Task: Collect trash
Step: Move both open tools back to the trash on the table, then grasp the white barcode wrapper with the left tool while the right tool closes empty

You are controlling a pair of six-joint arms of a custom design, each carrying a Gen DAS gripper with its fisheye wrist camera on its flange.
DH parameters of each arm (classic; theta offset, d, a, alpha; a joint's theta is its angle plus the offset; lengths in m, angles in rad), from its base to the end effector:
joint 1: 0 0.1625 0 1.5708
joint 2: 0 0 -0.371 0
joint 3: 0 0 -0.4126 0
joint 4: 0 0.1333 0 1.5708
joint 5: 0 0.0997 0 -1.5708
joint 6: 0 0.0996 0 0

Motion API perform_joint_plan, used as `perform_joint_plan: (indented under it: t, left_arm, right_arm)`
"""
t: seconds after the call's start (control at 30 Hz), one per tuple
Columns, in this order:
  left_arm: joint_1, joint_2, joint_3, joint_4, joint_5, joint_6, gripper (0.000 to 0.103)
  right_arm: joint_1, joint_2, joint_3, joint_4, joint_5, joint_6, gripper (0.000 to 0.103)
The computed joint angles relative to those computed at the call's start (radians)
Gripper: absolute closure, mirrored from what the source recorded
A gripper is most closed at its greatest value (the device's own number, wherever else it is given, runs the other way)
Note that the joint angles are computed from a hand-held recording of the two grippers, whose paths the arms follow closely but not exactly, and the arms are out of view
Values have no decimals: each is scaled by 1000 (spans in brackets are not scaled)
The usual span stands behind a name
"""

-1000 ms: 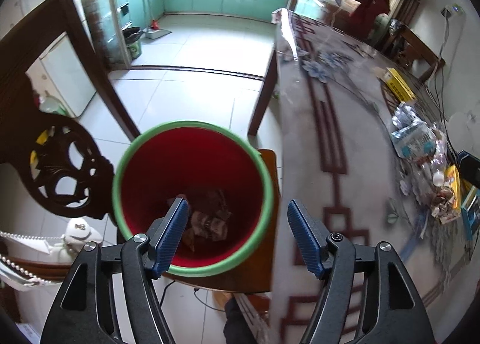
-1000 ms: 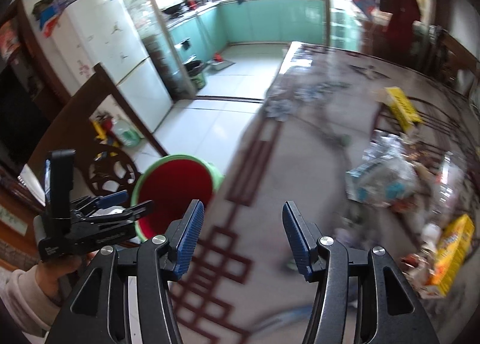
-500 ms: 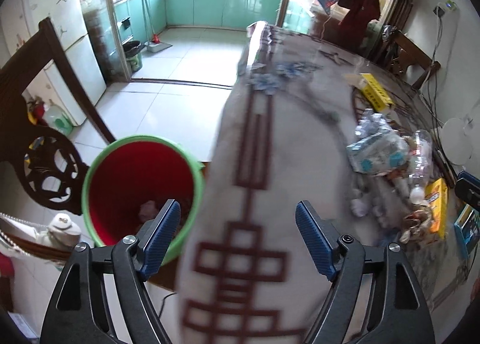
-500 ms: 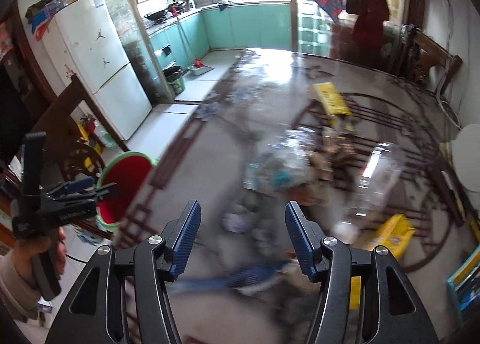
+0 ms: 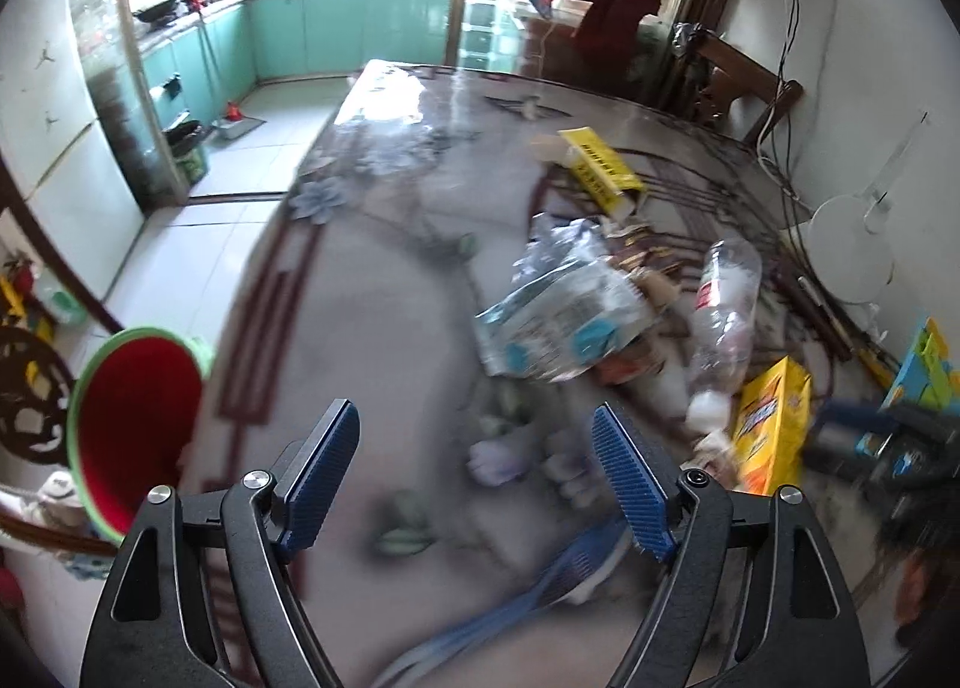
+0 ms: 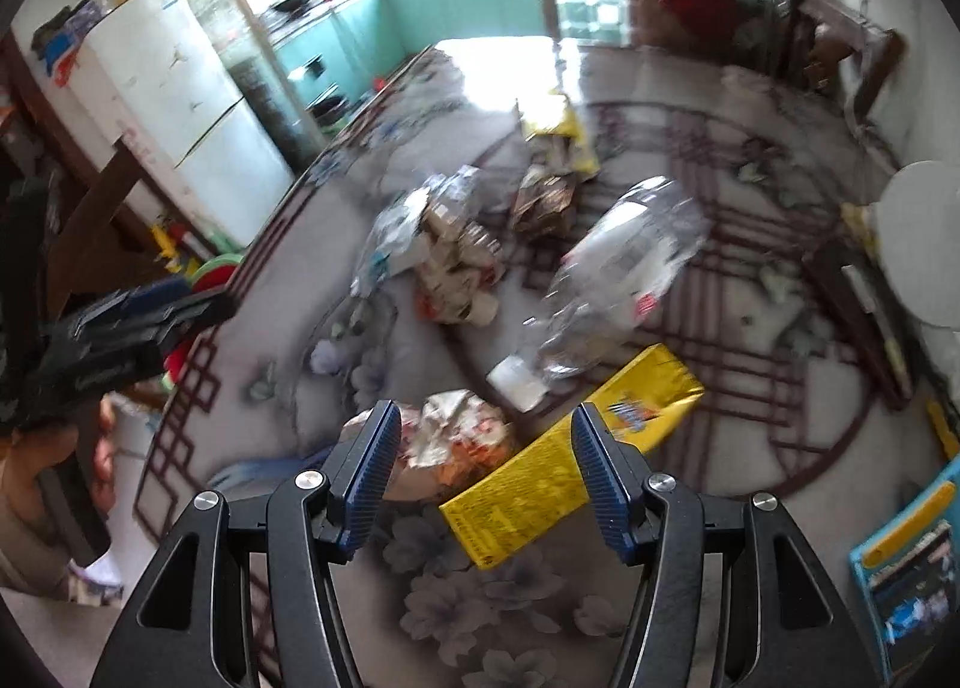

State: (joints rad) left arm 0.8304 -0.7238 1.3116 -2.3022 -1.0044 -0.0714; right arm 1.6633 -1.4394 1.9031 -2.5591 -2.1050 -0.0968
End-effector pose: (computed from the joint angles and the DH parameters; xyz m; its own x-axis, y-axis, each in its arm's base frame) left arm -0.3560 -0.6664 0.1105 -0.7206 0.4591 -0.5195 0.6178 0.7653 -0.1806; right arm 0.1328 -0.5369 0.3215 -0.8687 0.0903 0.4870 -0.1647 0.8746 -0.4559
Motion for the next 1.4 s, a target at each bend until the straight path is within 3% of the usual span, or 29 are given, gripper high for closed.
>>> perform_joint_plan:
  t: [0.17, 0.4, 0.43, 0.6, 0.73, 0.8, 0.9, 0.93, 1.0, 1.03, 1.07, 1.1, 1.2, 1.3, 1.4]
  left_arm:
    - [-13, 77, -93, 27, 6, 36, 23]
    - [-11, 151, -190, 63, -2, 62, 23]
    - [-10, 159, -200, 69, -4, 63, 23]
    - [-2, 199, -252, 130, -21, 97, 23]
    - [3, 245, -296, 188, -16, 112, 23]
    - [7, 273, -324, 211, -16, 120, 23]
    - [15, 319, -371, 232, -22, 130, 23]
    - [17, 327, -383, 241, -26, 127, 27]
    - [24, 346, -413, 271, -39, 107, 55]
    - [25, 348, -418, 279, -41, 102, 62]
    - [29, 347, -424, 292, -54, 90, 81]
    - [32, 342, -424, 303, -63, 77, 93]
    - [34, 303, -378, 270, -65, 61, 98]
    - [31, 234, -297, 213, -57, 46, 98]
    - [28, 173, -228, 169, -39, 30, 98]
  right_arm:
    - [-44, 45, -28, 68, 115, 22, 45]
    - [-73, 110, -78, 121, 120, 16, 45]
    - [-79, 118, -87, 136, 116, 17, 57]
    - [-96, 98, -79, 126, 158, 2, 70]
    - [-97, 47, -32, 62, 140, 23, 76]
    - [-98, 15, -12, 35, 140, 43, 91]
    - [-93, -2, 0, 11, 119, 61, 97]
    - [-91, -3, 1, 8, 114, 62, 99]
    - [-92, -6, 1, 9, 121, 62, 100]
    - [-93, -6, 1, 9, 125, 64, 99]
    - [-93, -5, 2, 7, 129, 67, 99]
    - [-94, -7, 5, 4, 135, 68, 99]
    - [-106, -15, 10, 9, 163, 78, 98]
    - [-113, -16, 8, 30, 198, 80, 86]
    - [-112, -1, -7, 57, 213, 99, 65]
